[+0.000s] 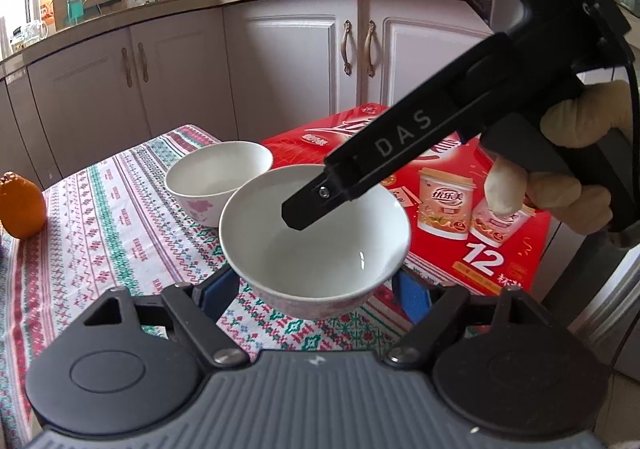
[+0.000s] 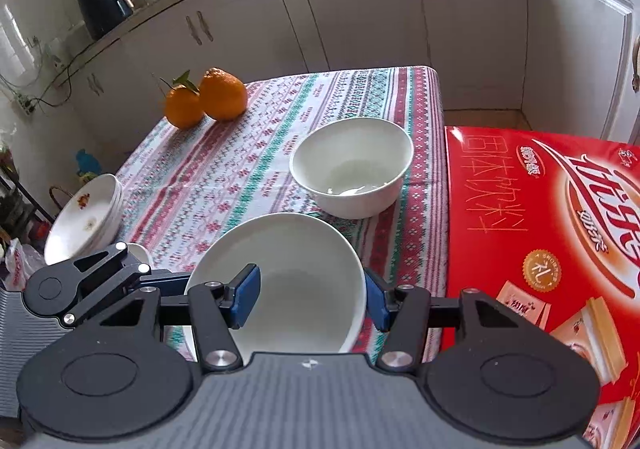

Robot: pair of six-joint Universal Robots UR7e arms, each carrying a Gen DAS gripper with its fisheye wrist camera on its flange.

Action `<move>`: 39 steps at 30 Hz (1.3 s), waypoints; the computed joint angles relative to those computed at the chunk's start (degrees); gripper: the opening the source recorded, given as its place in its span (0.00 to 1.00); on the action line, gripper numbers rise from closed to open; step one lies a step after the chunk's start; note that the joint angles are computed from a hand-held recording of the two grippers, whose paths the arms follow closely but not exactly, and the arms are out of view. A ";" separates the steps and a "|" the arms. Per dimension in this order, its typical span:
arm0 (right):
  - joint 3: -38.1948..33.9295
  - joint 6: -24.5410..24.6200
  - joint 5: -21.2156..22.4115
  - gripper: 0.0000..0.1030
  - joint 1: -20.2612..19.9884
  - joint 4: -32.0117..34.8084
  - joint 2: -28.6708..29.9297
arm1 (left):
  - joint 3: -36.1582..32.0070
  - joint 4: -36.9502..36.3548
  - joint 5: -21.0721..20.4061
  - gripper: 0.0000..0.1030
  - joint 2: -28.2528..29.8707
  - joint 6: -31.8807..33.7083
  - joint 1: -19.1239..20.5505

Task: Organize plates and bowls
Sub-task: 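Carry the white bowl and lower it into another white bowl with the right gripper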

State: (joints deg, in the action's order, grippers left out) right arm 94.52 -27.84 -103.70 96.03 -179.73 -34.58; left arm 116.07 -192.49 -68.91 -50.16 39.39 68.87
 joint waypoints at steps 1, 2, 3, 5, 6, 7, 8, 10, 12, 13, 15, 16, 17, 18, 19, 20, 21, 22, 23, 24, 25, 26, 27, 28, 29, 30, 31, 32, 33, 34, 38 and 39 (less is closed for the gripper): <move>0.20 0.36 0.00 0.59 0.23 -0.05 -0.08 | 0.42 0.15 0.04 0.81 -0.58 -0.17 -0.09; 0.44 0.73 -0.03 0.59 0.53 -0.20 -0.14 | 0.84 0.18 0.01 0.81 -1.11 -0.24 -0.14; 0.58 1.17 -0.12 0.59 0.83 -0.21 -0.15 | 1.29 0.23 0.02 0.81 -1.71 -0.30 -0.19; 0.88 1.53 -0.02 0.59 1.44 -0.18 -0.21 | 2.35 -0.08 0.24 0.81 -2.92 -0.20 -0.32; 1.03 1.73 0.04 0.59 1.80 -0.12 -0.24 | 2.93 -0.35 0.42 0.81 -3.54 0.02 -0.40; 1.12 1.87 0.06 0.59 2.16 0.05 -0.26 | 3.55 -0.62 0.57 0.81 -4.22 0.15 -0.47; 1.20 1.94 0.06 0.59 2.55 0.11 -0.23 | 4.09 -0.84 0.61 0.81 -4.85 0.18 -0.49; 1.30 2.04 0.17 0.59 3.39 0.37 -0.10 | 5.05 -0.71 0.74 0.81 -6.34 -0.09 -0.41; 1.40 1.92 0.54 0.59 4.14 0.52 0.06 | 5.96 -0.49 0.87 0.81 -7.83 -0.64 -0.26; 1.33 1.83 0.78 0.59 4.53 0.72 0.22 | 6.52 -0.74 1.03 0.81 -8.49 -0.69 -0.18; 0.96 1.56 1.09 0.59 5.21 1.24 0.64 | 7.67 -1.28 1.37 0.81 -9.96 -0.45 0.01; 0.77 1.43 1.18 0.59 5.54 1.51 0.88 | 8.19 -1.57 1.59 0.81 -10.59 -0.42 0.09; 0.44 1.23 1.16 0.59 5.94 1.84 1.26 | 8.64 -1.68 1.82 0.81 -11.19 -0.55 0.16; 0.21 1.11 1.16 0.59 6.25 2.09 1.56 | 8.95 -1.67 1.93 0.81 -11.74 -0.78 0.32; -0.18 0.98 1.25 0.59 6.57 2.45 1.95 | 9.33 -1.73 2.00 0.81 -12.37 -1.05 0.50; -0.57 0.91 1.36 0.59 6.86 2.79 2.35 | 9.54 -1.81 2.07 0.81 -12.85 -1.19 0.70; -0.87 0.96 1.53 0.59 7.15 3.06 2.67 | 9.84 -2.06 2.18 0.81 -13.30 -1.30 0.88; -1.19 0.94 1.73 0.59 7.40 3.34 2.98 | 10.13 -2.29 2.32 0.81 -13.75 -1.33 1.10; -1.64 0.86 1.87 0.59 7.69 3.72 3.39 | 10.38 -2.49 2.45 0.81 -14.20 -1.38 1.31; -2.08 0.80 1.88 0.59 7.95 4.01 3.80 | 10.53 -2.60 2.55 0.81 -14.52 -1.42 1.47; -2.61 0.77 1.91 0.59 8.22 4.40 4.26 | 10.65 -2.62 2.68 0.81 -14.86 -1.54 1.67; -3.07 0.63 1.92 0.59 8.47 4.76 4.70 | 10.74 -2.57 2.80 0.81 -15.17 -1.59 1.84; -3.57 0.51 1.93 0.59 8.66 5.17 5.11 | 10.77 -2.53 2.88 0.81 -15.43 -1.54 2.10; -4.05 0.52 2.02 0.59 8.87 5.51 5.55 | 10.83 -2.43 3.02 0.81 -15.75 -1.60 2.37; -4.48 0.47 2.05 0.59 9.01 5.80 5.95 | 10.91 -2.41 3.20 0.81 -15.99 -1.73 2.55; -4.92 0.39 1.97 0.59 9.19 6.07 6.36 | 10.98 -2.49 3.25 0.81 -16.20 -1.69 2.78; -5.24 0.46 1.99 0.59 9.32 6.20 6.72 | 11.06 -2.56 3.37 0.81 -16.40 -1.70 2.98; -5.66 0.57 2.06 0.59 9.46 6.45 7.14 | 11.10 -2.45 3.52 0.81 -16.62 -1.83 3.18; -6.04 0.51 2.04 0.59 9.57 6.70 7.50 | 11.13 -2.31 3.58 0.81 -16.81 -1.96 3.34; -6.48 0.58 2.01 0.59 9.65 7.03 7.86 | 11.17 -2.19 3.59 0.81 -17.01 -2.06 3.52; -7.84 1.02 1.63 0.59 10.00 8.33 9.00 | 11.14 -1.57 3.56 0.81 -17.51 -2.41 4.20; -8.08 0.91 1.38 0.59 10.12 8.47 9.25 | 11.05 -1.38 3.44 0.81 -17.55 -2.62 4.43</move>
